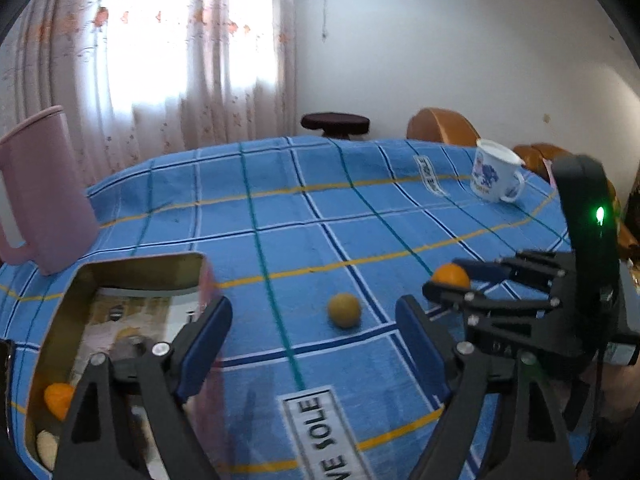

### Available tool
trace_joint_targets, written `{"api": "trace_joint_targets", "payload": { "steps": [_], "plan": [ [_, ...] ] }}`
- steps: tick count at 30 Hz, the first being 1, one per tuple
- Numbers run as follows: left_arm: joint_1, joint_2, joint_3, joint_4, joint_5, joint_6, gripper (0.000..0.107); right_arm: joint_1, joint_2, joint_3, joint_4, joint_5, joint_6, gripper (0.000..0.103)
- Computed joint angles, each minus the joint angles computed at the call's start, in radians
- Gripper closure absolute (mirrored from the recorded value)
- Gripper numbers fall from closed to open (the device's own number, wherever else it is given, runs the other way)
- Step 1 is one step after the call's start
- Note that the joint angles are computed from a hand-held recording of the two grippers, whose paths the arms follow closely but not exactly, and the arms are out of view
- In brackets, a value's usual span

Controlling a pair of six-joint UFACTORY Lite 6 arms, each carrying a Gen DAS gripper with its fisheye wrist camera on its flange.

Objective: Organize fruits
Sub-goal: 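Grasp an orange with the right tool while the left tool grasps a small yellow-brown fruit, then carry the orange and small fruit over the pink tin with both tools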

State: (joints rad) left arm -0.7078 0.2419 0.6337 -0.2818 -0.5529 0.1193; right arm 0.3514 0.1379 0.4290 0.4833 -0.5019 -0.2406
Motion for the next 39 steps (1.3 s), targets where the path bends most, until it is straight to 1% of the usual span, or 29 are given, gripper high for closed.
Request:
{"api": "trace_joint_targets", "payload": {
  "steps": [2,4,6,7,8,9,10,11,12,13,14,15,16,17,19,20,22,24,28,31,36,39],
  "plan": [
    [-0.015,0.052,0.06,-0.024,0.032,0.028,0.027,-0.04,-0.008,-0.007,-0.043,0.001,0.035,0.063],
    [-0.013,0.1,0.119,-0.012,0.076,0.02,0.03,-0.069,-0.027,-0.024,-0.098,-0.001,0.083,0.063],
    [-0.013,0.153,0.182,-0.026,0.118,0.038,0.038,-0.086,-0.043,-0.041,-0.141,-0.009,0.119,0.063],
    [-0.009,0.175,0.206,-0.007,0.135,0.021,0.043,-0.089,-0.049,-0.047,-0.152,-0.013,0.129,0.063],
    [-0.005,0.198,0.236,0.0,0.16,0.014,0.044,-0.087,-0.047,-0.045,-0.152,-0.017,0.13,0.063],
    [-0.006,0.224,0.267,-0.033,0.179,0.048,0.045,-0.081,-0.048,-0.046,-0.141,-0.02,0.121,0.063],
    [-0.004,0.242,0.288,-0.039,0.193,0.057,0.048,-0.07,-0.05,-0.046,-0.117,-0.023,0.101,0.063],
    [0.002,0.26,0.312,-0.004,0.216,0.024,0.054,-0.062,-0.05,-0.047,-0.104,-0.028,0.091,0.063],
    [0.012,0.279,0.337,0.052,0.244,-0.034,0.056,-0.056,-0.051,-0.048,-0.094,-0.03,0.081,0.063],
    [0.014,0.295,0.356,0.066,0.258,-0.05,0.06,-0.05,-0.05,-0.049,-0.084,-0.034,0.075,0.063],
    [0.015,0.309,0.374,0.071,0.273,-0.057,0.061,-0.048,-0.05,-0.05,-0.082,-0.035,0.075,0.063],
    [0.02,0.317,0.384,0.114,0.284,-0.102,0.062,-0.051,-0.048,-0.049,-0.09,-0.034,0.079,0.063],
    [0.024,0.322,0.389,0.158,0.287,-0.148,0.065,-0.055,-0.047,-0.048,-0.1,-0.032,0.086,0.063],
    [0.024,0.328,0.396,0.173,0.292,-0.162,0.072,-0.061,-0.041,-0.044,-0.111,-0.028,0.093,0.063],
    [0.016,0.35,0.423,0.134,0.326,-0.117,0.079,-0.065,-0.039,-0.04,-0.119,-0.023,0.098,0.063],
    [0.014,0.355,0.43,0.121,0.331,-0.104,0.079,-0.064,-0.038,-0.039,-0.119,-0.022,0.096,0.063],
    [0.017,0.35,0.424,0.168,0.327,-0.145,0.079,-0.062,-0.04,-0.041,-0.118,-0.025,0.095,0.063],
    [0.025,0.341,0.409,0.27,0.313,-0.244,0.079,-0.061,-0.057,-0.058,-0.129,-0.037,0.106,0.063],
    [0.034,0.3,0.352,0.338,0.254,-0.312,0.079,-0.047,-0.091,-0.09,-0.126,-0.067,0.111,0.063],
    [0.03,0.259,0.3,0.319,0.2,-0.292,0.079,-0.022,-0.126,-0.12,-0.101,-0.1,0.093,0.063],
    [0.0,0.209,0.237,0.168,0.127,-0.157,0.079,-0.007,-0.15,-0.14,-0.088,-0.122,0.08,0.063],
    [-0.008,0.185,0.205,0.139,0.083,-0.136,0.079,-0.005,-0.162,-0.149,-0.091,-0.13,0.081,0.063]
  ]
}}
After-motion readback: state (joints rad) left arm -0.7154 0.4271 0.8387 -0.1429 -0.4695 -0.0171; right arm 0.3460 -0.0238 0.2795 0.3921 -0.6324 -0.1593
